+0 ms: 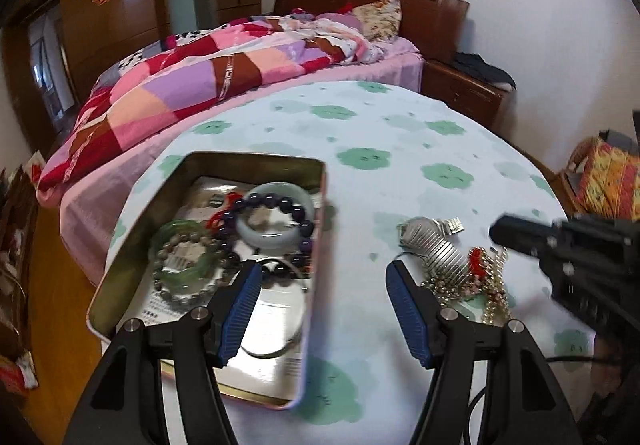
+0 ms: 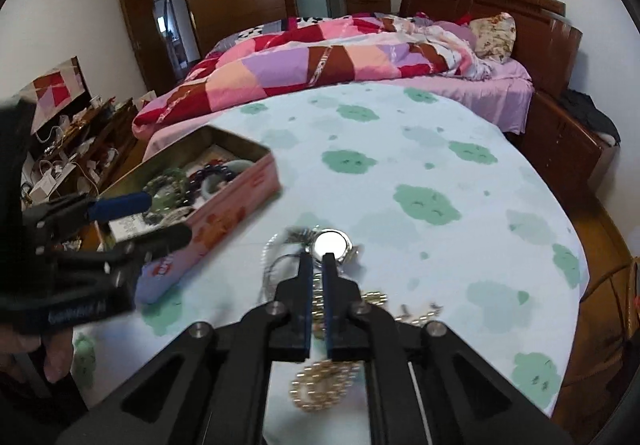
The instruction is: Organize jewelry
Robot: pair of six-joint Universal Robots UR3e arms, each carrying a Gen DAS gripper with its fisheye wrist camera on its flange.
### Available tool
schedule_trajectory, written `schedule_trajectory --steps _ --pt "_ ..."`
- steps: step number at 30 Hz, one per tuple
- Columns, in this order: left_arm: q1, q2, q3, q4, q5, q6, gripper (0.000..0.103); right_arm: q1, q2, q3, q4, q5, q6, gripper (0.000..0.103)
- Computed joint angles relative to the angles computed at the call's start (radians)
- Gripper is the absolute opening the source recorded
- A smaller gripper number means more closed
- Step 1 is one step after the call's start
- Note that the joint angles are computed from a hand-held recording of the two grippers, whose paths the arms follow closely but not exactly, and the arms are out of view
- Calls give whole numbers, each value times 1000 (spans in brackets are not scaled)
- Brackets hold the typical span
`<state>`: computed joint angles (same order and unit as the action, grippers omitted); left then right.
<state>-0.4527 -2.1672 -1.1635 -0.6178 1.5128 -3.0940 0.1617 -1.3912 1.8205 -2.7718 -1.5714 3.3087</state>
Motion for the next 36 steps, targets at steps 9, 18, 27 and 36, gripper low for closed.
schedule_trajectory --steps 9,18,27,36 --pt "-30 -65 91 -50 15 10 65 -107 2 55 -13 96 -5 44" --pt "-82 -126 165 -115 -82 68 65 -200 -135 239 -75 76 23 67" --pt "-116 -256 368 -269 -99 121 31 -227 -168 288 -106 102 23 70" --pt "-67 -67 103 -86 -198 118 4 -192 -146 273 -125 90 22 70"
